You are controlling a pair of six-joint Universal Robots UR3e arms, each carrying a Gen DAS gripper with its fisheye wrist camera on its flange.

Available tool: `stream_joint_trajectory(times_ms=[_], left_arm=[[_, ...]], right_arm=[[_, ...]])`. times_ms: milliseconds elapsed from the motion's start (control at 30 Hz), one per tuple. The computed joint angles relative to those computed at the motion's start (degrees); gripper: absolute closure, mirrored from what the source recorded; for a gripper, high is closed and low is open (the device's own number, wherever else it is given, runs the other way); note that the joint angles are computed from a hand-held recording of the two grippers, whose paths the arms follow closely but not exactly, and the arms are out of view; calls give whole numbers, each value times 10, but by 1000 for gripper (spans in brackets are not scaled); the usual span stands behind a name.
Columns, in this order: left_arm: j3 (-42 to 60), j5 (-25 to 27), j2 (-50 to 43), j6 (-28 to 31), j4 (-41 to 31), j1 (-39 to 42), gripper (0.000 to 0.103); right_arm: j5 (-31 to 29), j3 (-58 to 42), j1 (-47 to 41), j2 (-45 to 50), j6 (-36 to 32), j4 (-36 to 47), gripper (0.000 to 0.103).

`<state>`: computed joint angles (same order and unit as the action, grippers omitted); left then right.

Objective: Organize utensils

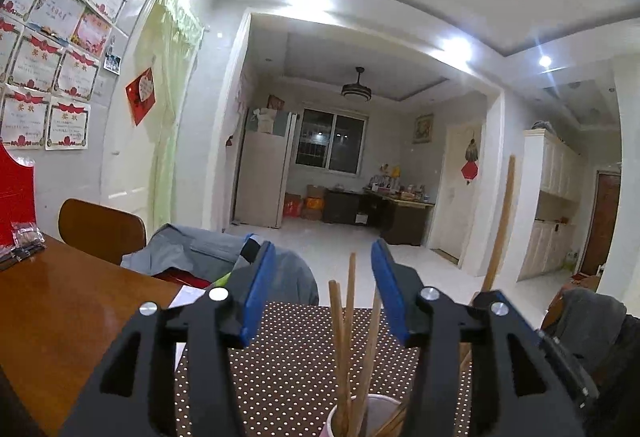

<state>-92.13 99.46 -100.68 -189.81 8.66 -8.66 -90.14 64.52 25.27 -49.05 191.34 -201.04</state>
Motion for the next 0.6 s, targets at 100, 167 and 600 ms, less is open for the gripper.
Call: stream_joint_trajectory(times_ms=[100,167,600], left_arm=[[2,-9,4,-1,-14,5,53],[6,-3,2,2,-16,2,53],[7,9,0,15,-13,-6,53]], right_arm=[[-3,2,3,1,-5,2,97],[-6,5,4,0,-5,5,97],[-36,13,11,-5,-11,2,58]])
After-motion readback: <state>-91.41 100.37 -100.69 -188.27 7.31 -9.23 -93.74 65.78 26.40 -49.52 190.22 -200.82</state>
